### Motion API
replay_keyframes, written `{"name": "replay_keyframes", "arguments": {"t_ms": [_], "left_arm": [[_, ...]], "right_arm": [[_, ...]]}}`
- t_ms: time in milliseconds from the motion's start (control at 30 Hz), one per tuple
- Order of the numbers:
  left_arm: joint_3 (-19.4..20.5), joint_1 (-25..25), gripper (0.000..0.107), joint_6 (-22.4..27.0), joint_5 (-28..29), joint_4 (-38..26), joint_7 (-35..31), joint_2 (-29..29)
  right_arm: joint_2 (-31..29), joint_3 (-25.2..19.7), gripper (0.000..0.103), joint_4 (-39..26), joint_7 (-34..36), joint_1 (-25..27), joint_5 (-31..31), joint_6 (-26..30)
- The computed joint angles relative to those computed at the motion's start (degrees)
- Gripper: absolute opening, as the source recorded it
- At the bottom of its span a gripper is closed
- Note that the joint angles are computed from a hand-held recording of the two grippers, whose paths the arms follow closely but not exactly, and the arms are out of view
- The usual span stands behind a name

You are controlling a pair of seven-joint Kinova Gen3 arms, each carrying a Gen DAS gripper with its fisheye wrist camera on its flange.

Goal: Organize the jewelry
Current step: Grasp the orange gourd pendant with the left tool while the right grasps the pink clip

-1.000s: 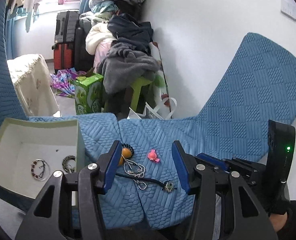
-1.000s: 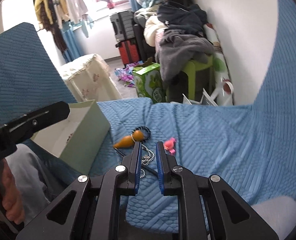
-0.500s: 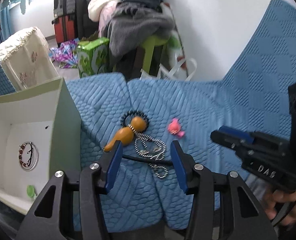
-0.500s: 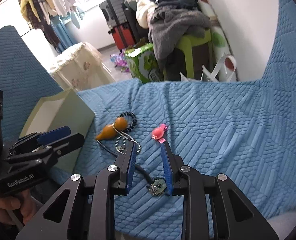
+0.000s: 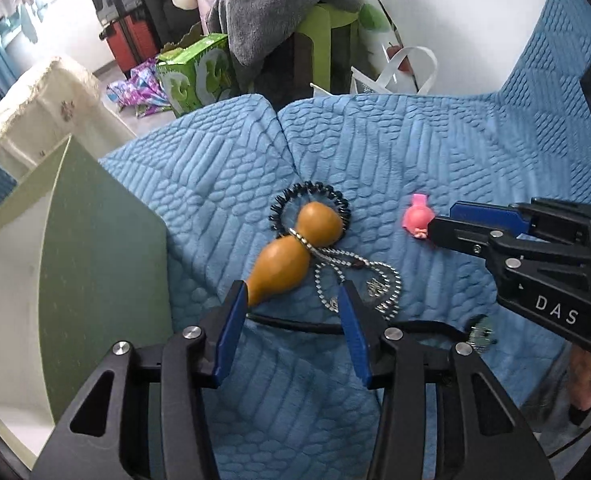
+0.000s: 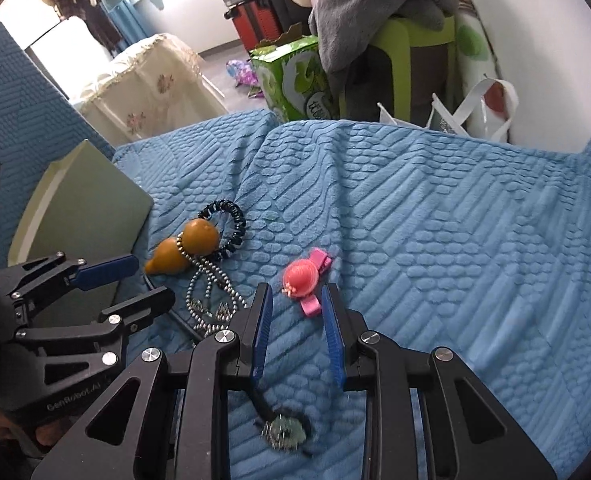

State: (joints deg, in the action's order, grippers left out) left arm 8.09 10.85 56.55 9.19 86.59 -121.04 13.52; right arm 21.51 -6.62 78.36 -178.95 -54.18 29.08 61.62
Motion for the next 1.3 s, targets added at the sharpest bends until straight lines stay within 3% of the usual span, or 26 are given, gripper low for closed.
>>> {"name": "replay_keyframes", "arguments": {"t_ms": [133,367,467,533,1000,1300], "left_arm": [[-0.31,0.93,0.047,-0.05,-2.17,-1.10,1.16,1.39],[-0.13,1.70,0.047,-0.07,-3.85,-2.84,1.38,3.47],[0.49,0.69,0.047,2.03,-1.97,-4.19,-0.12,4.72],[0.59,0.06,0.036,3.70,-0.66,-5.16,-0.63,5.42],[1.03,-4.78,0.032,11.07,10.04,-7.26,-2.95,6.03],[-0.05,-7.19,0.031,16.17,14.32,-7.27,-0.34,4.68]], "right_arm": [[1.41,-0.02,0.024,-1.17,2.40,1.46,-1.52,-0.56],[4.62,1.14,0.024,-5.39,6.62,1.30,-3.30,3.88],[4.86,1.61,0.023,-5.62,6.91,0.81,-3.18,4.30],[5.03,1.72,0.022,-6.03,7.07,0.68,-3.33,4.72],[5.94,1.81,0.016,-8.72,9.09,-0.25,-3.84,7.00],[5.02,2.33,0.016,-9.23,5.02,-3.45,-1.36,9.32]]}}
